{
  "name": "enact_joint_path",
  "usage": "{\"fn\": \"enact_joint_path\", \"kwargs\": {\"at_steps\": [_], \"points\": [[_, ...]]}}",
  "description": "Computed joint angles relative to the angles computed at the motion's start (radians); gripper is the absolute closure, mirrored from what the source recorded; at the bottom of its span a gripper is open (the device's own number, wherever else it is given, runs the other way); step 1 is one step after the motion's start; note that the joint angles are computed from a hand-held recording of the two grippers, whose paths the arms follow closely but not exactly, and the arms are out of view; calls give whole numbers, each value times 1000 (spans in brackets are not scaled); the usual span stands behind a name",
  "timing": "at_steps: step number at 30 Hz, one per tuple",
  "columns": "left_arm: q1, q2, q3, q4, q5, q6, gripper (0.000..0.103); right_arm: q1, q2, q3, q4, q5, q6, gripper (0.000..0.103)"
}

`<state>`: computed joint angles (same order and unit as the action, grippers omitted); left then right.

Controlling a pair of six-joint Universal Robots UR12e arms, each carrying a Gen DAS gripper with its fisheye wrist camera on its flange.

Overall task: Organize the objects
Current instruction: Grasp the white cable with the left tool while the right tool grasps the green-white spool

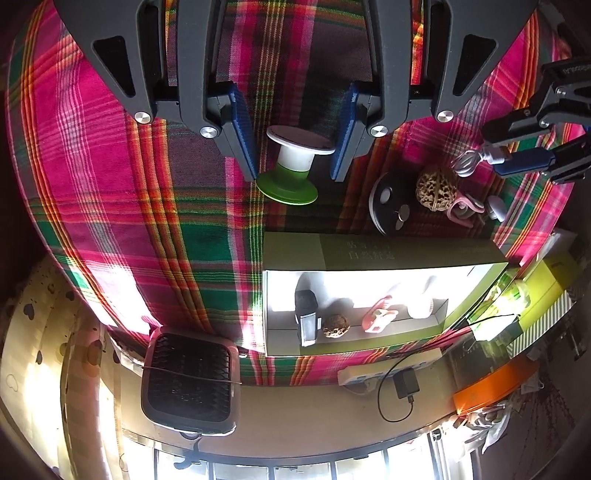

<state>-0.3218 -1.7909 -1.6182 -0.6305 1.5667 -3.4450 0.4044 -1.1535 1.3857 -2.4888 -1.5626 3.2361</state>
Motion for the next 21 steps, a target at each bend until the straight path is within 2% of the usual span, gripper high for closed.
{"fn": "enact_joint_path", "kwargs": {"at_steps": [11,16,21], "points": [[-12,-22,34,-46,43,82,67,-4,0,1,-2,15,-2,62],[-17,-24,35,-42,61,76,67,-4,-1,2,-2,16,-1,62],[-24,-27,39,-48,97,71,77,-4,-1,2,-2,16,-1,62]]}}
